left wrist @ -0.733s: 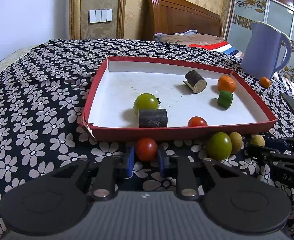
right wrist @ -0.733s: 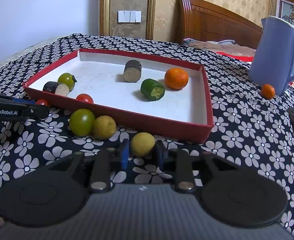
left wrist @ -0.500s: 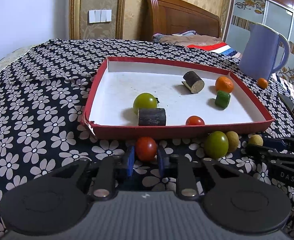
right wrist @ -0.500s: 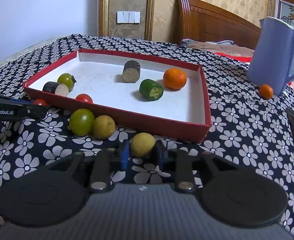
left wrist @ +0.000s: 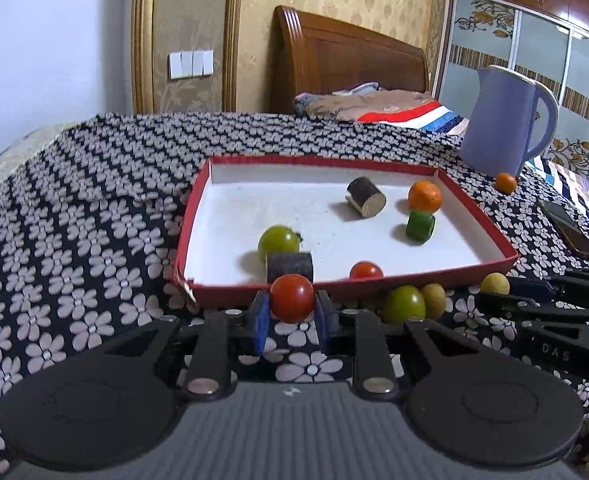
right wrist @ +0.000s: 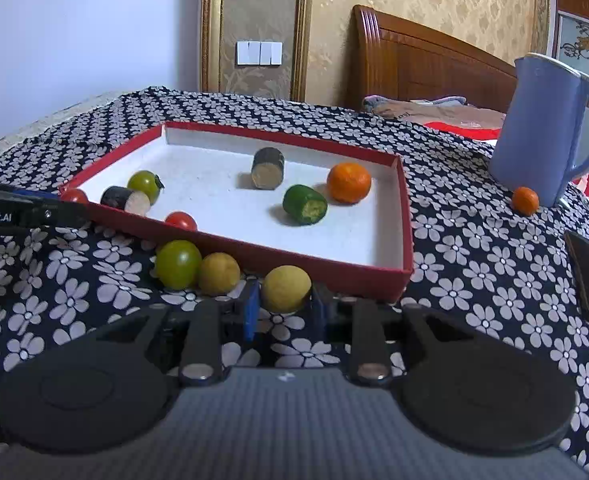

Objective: Organize fruits
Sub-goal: 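Lift the cherry tomato and yellow fruit and carry both over the tray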

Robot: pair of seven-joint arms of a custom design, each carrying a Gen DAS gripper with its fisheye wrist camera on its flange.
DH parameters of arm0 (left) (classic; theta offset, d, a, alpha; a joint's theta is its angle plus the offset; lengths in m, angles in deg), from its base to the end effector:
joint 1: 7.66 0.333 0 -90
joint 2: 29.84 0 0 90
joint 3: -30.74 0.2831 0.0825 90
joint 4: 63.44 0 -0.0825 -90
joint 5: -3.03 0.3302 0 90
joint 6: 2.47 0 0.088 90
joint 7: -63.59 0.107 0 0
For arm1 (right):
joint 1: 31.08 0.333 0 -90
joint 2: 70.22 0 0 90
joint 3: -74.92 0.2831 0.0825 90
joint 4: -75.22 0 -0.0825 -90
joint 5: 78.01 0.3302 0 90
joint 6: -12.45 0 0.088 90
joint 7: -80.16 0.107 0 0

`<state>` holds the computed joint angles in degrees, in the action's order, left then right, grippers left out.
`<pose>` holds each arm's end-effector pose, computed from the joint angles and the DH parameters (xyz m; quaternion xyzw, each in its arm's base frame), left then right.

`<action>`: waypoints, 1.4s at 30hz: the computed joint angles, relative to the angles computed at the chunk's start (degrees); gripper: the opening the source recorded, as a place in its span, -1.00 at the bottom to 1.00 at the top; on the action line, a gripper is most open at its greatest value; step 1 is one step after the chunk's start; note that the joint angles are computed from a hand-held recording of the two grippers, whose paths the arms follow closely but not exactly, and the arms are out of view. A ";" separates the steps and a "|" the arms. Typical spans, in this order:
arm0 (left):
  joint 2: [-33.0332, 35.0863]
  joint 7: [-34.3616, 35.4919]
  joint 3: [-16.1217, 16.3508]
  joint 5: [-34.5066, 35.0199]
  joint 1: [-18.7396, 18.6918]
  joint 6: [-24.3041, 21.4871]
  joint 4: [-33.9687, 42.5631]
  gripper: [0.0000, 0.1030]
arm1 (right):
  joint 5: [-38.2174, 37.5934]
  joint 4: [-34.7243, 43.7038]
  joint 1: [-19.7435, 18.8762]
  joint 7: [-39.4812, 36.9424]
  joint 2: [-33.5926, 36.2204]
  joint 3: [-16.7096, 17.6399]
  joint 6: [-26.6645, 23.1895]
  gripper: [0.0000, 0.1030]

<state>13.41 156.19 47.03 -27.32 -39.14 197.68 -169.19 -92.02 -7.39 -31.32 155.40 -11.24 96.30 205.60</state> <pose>0.6109 -0.1357 0.2610 -0.6641 0.5955 -0.3268 0.3126 0.6700 0.1930 0.2371 -0.7707 0.4274 -0.2579 0.3960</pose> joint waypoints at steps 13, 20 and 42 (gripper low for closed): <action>1.76 -4.94 9.46 3.27 -5.44 -6.65 4.73 -0.55 | -1.59 0.28 -0.91 0.13 -0.80 2.07 0.95 -0.49; 3.05 -10.07 13.92 7.63 -6.98 -9.13 7.40 -0.55 | -2.81 2.24 -1.31 0.74 -0.45 3.53 1.32 -0.49; 12.22 -26.02 17.60 22.70 -1.61 -21.90 27.53 -0.55 | 2.95 18.10 -0.34 -9.20 6.71 11.05 -8.13 -0.49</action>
